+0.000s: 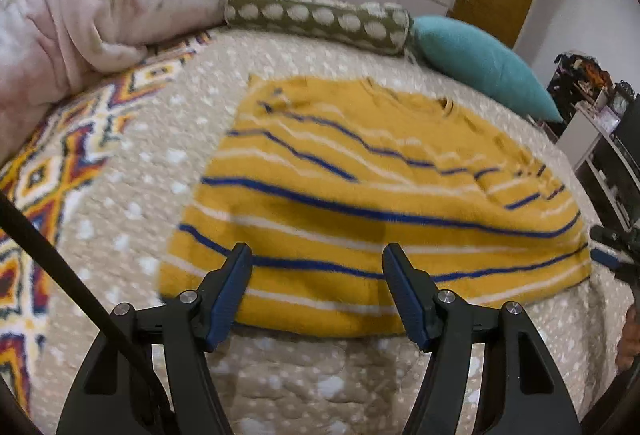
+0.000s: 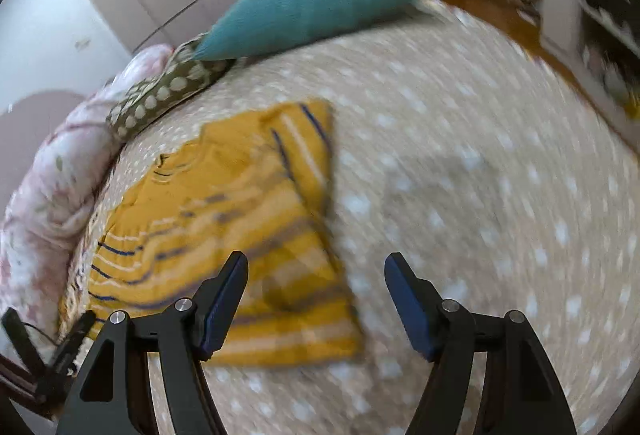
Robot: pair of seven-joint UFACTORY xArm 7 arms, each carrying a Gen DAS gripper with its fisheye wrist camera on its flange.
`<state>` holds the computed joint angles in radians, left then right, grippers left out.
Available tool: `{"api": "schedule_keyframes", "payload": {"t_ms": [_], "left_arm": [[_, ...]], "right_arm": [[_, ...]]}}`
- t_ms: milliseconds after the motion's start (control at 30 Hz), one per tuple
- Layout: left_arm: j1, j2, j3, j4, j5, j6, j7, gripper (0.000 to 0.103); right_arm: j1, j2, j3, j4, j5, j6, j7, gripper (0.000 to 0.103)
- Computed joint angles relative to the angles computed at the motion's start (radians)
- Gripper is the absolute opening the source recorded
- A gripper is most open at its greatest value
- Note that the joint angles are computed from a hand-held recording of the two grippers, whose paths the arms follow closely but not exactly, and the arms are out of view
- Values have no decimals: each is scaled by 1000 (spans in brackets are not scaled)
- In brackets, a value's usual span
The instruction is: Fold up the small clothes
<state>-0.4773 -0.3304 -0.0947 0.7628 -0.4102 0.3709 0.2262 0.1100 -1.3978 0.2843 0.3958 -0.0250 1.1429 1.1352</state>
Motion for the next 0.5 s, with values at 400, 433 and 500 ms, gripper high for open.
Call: {"api": "schedule_keyframes", "payload": {"t_ms": [400,433,500], "left_arm": [[-13,0,15,-4,-41,0,32,68],[-20,2,21,0,-54,2,43,68],[-38,-8,44,3,-98,15,80,68]], "right_arm": [[39,-54,75,-198,40,-332,217,78],[28,-26,79,-201,33,-372,235,76],[3,42,84,-190,11,-420,263,58]]}}
